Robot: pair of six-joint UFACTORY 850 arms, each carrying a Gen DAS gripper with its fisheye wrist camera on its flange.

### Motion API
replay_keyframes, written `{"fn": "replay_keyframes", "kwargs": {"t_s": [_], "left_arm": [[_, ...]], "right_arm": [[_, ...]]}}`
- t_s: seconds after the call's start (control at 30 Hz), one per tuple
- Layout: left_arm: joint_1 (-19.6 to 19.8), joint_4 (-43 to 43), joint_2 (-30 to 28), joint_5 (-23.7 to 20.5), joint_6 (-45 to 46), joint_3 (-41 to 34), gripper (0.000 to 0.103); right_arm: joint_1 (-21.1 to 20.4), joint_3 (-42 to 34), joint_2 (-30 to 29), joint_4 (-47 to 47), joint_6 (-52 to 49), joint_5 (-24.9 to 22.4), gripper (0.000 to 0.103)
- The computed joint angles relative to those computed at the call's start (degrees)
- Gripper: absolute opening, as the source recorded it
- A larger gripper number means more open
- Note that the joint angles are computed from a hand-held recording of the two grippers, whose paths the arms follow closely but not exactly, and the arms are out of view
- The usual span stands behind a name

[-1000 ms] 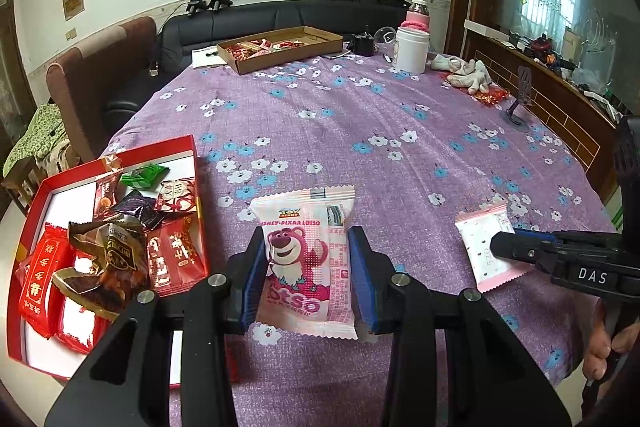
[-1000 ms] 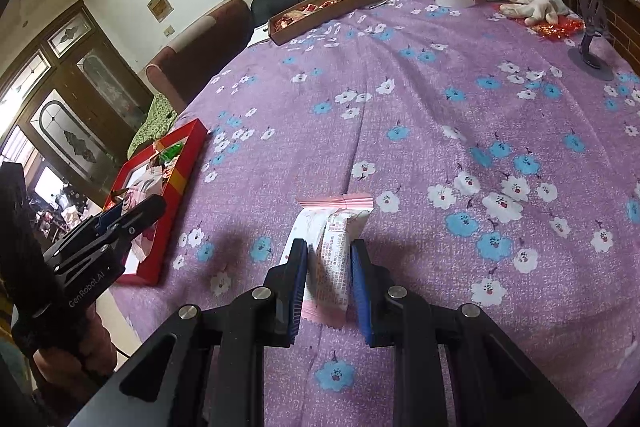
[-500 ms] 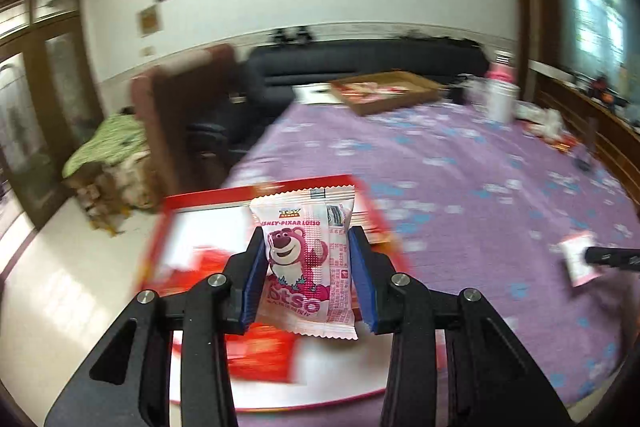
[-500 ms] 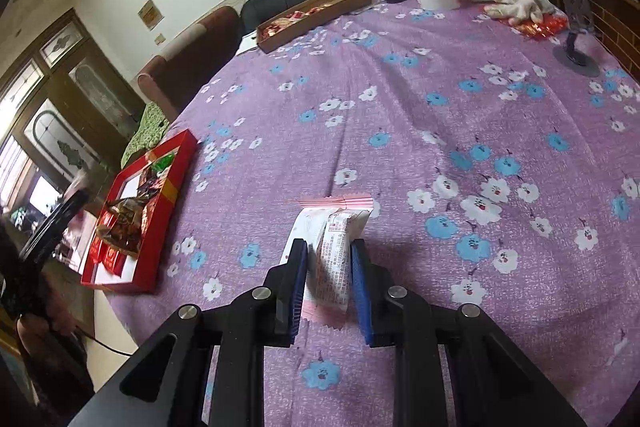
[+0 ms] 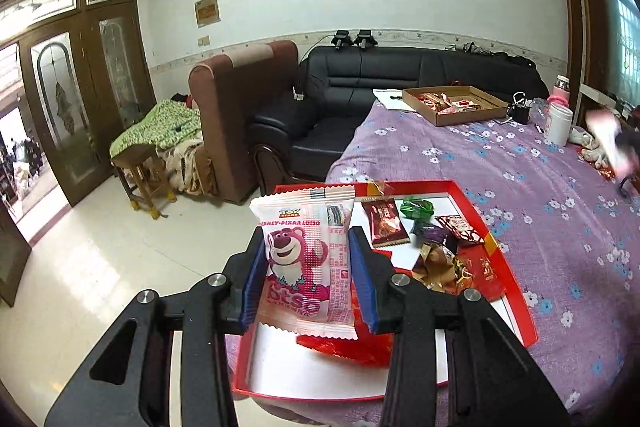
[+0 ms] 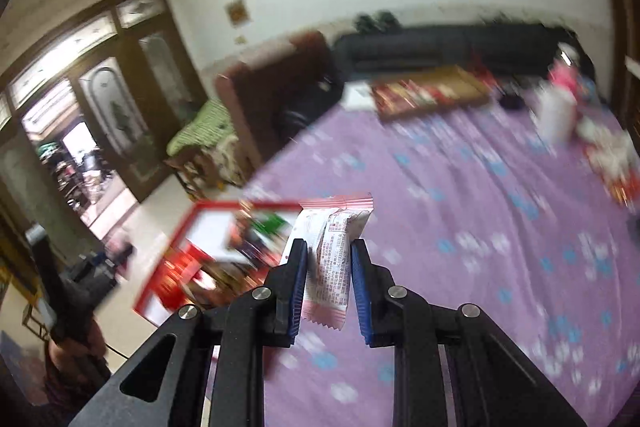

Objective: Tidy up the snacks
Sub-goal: 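Carry both pink packets over the gift box and open both grippers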

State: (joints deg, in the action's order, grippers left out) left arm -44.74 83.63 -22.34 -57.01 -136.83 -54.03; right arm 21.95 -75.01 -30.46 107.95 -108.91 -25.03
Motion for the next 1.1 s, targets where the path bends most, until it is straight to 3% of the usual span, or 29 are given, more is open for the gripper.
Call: {"fn": "replay_keyframes", "kwargs": {"t_s": [0.33, 0.8, 1.1], "left_arm": [[1.5, 3.42, 3.54, -5.2, 5.24, -1.05, 0.038], [6.45, 4.02, -2.76, 2.54, 9.35, -5.9, 0.038], [6.94, 1.18, -5.71, 0.8, 12.43, -8.81, 0.038]], "right_arm": [[6.57, -8.07, -2.01, -5.3, 3.66, -1.54, 0.022], [9.37, -15.07, -11.96, -12.56, 15.26, -2.45, 0.022], [9.69, -15.62, -12.65, -0.62, 5.5, 0.67, 0.024]]}}
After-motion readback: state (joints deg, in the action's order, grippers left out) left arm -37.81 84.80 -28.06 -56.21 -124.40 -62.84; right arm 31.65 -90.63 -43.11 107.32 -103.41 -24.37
